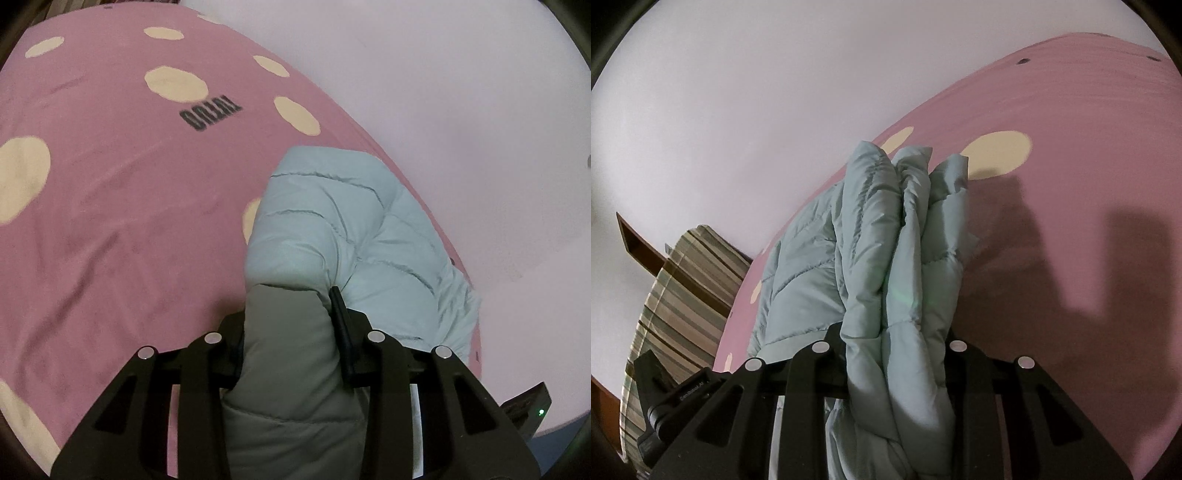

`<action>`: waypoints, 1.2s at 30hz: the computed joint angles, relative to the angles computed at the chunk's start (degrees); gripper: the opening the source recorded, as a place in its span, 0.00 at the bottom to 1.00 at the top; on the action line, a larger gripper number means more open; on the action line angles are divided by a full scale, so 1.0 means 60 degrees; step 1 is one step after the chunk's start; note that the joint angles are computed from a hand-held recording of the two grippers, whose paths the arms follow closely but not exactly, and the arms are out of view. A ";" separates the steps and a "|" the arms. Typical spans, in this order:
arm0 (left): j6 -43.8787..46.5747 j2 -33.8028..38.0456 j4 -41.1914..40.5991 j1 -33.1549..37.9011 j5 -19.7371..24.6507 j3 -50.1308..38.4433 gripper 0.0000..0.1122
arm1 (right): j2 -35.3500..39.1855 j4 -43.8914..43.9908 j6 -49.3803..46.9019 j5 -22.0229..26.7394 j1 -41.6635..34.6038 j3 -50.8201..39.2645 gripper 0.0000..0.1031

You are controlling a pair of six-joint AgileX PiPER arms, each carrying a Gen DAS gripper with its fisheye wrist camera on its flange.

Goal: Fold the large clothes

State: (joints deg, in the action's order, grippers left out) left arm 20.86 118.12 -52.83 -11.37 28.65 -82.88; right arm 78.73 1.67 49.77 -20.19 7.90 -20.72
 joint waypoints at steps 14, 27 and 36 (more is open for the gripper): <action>-0.0177 0.1630 0.0969 0.0183 0.0176 -0.1602 0.34 | 0.1926 0.0150 0.0200 -0.0663 0.0275 -0.0671 0.26; -0.0031 0.1755 0.1130 0.0166 0.0034 -0.1672 0.35 | 0.2347 0.0538 0.0105 -0.0670 0.0458 -0.1051 0.27; -0.0844 0.1731 0.2291 0.0036 -0.0088 -0.1818 0.54 | 0.2042 0.1701 -0.1032 0.0219 0.0601 -0.1300 0.47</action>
